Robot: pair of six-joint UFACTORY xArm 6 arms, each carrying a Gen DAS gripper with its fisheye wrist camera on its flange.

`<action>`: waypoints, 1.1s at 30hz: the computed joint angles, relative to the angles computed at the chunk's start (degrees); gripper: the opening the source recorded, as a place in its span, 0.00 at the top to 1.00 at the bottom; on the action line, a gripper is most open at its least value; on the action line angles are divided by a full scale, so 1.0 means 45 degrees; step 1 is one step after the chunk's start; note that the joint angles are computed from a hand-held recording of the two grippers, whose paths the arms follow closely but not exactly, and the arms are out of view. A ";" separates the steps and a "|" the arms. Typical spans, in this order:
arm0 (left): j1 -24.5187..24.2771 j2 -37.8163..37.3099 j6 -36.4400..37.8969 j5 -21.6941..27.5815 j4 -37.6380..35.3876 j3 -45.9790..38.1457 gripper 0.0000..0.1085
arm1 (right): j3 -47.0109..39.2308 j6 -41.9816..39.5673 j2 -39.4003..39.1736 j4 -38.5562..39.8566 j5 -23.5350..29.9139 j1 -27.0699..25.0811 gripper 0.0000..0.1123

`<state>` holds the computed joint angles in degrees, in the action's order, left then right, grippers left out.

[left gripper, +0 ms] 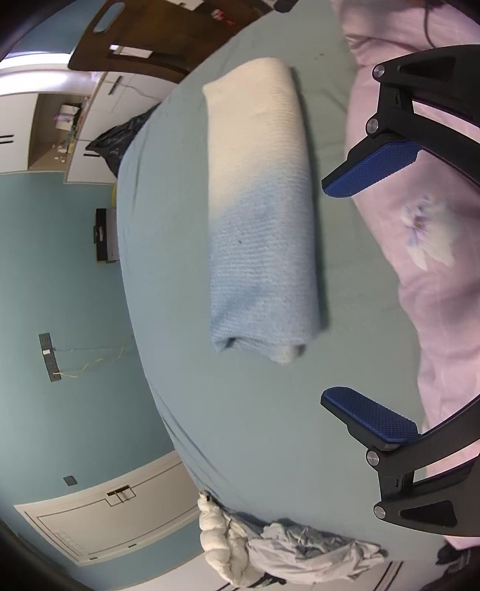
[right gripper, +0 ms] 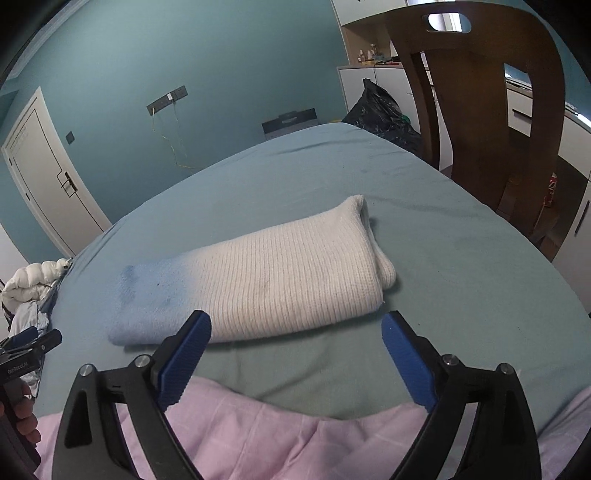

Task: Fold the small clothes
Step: 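Withdraw both grippers from the folded blue-and-cream bundle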

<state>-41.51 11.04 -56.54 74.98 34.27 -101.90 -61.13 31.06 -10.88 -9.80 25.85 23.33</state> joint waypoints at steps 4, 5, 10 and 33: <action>-0.0239 -0.0511 -0.0473 0.0400 0.0339 0.0390 0.05 | 0.0095 -0.0429 -0.0189 0.1080 0.0198 -0.0333 0.18; -0.0266 -0.0602 -0.0603 0.0345 0.0350 0.0548 0.05 | 0.0367 -0.0401 -0.0400 0.1262 0.0033 -0.0393 0.18; -0.0232 -0.0840 -0.0804 0.0576 0.0333 0.0780 0.05 | 0.0391 -0.0445 -0.0495 0.1540 0.0530 -0.0545 0.18; -0.1116 -0.2495 -0.1873 0.1457 0.1367 0.0888 0.05 | -0.2252 0.1367 -0.1101 -0.1436 0.3387 0.1070 0.18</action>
